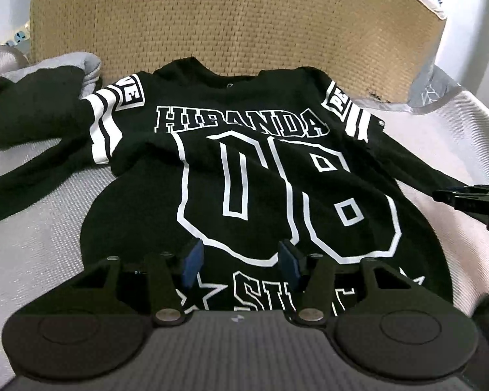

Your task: Fold clothes

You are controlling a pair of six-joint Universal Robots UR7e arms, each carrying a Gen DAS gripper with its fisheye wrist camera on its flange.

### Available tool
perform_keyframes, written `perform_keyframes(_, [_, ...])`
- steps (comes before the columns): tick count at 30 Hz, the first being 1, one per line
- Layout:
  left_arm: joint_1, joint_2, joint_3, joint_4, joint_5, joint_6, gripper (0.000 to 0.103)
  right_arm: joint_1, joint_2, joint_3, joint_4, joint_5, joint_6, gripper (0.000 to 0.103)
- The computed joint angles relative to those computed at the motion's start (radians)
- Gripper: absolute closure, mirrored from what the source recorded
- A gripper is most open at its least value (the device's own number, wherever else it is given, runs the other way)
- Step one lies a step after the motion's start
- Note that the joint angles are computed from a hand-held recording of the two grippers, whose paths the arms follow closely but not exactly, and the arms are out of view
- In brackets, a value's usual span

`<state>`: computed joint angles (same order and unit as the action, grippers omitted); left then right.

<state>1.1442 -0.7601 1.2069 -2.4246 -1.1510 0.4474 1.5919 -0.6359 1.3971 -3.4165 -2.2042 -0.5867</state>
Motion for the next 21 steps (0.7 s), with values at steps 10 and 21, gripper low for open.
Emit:
perform_keyframes(10, [0.010,0.050,-0.021,0.020,0.017,-0.005,0.047,0.005,0.223,-0.346,0.039,-0.001,-0.356,0.051])
perform_keyframes(21, [0.008,0.056,-0.022,0.026,0.024,-0.011,0.046,-0.006,0.369,-0.648,0.207,-0.009,-0.314,0.076])
